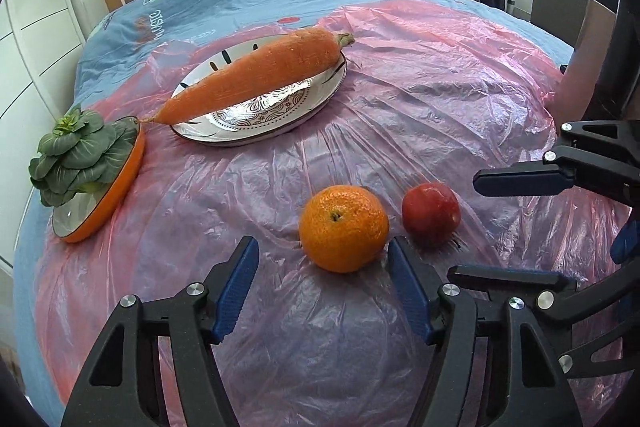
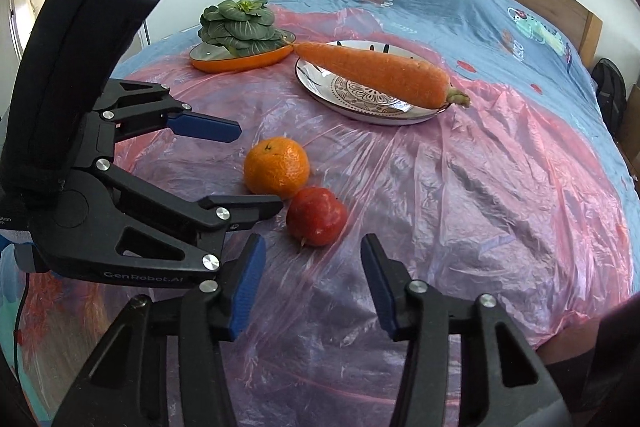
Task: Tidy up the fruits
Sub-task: 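Grasp the orange with the left tool while the right tool grasps the red apple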
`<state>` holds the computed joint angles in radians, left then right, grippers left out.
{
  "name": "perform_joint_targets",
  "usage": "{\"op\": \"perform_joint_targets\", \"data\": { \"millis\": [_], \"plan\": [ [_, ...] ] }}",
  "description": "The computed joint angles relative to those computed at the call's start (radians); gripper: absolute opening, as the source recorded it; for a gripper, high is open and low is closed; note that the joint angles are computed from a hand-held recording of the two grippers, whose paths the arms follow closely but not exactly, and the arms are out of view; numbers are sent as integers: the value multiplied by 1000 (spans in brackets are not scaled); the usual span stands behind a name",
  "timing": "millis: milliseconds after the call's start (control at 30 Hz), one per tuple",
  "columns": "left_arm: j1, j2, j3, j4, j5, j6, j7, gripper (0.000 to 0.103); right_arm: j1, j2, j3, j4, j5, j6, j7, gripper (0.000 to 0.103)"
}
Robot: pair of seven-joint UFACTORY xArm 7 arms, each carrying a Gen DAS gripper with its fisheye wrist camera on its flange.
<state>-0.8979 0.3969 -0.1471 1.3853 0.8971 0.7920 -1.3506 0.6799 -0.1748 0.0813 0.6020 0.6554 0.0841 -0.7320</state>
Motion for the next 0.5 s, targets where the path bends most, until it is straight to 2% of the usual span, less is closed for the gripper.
{"op": "perform_joint_targets", "data": {
  "millis": [133, 267, 333, 500],
  "plan": [
    [29, 11, -4, -3, -35, -52, 67, 58, 5, 50, -12, 46, 57, 13, -69, 86],
    [42, 9, 6, -17, -56, -107, 94, 54, -31, 84, 26, 77, 100, 7, -125, 85],
    [46, 8, 10, -25, -62, -133, 104, 50, -47, 100, 45, 91, 123, 4, -162, 80],
    [51, 6, 22, -40, -64, -184, 119, 46, -85, 131, 88, 120, 210, 5, -265, 79]
  ]
}}
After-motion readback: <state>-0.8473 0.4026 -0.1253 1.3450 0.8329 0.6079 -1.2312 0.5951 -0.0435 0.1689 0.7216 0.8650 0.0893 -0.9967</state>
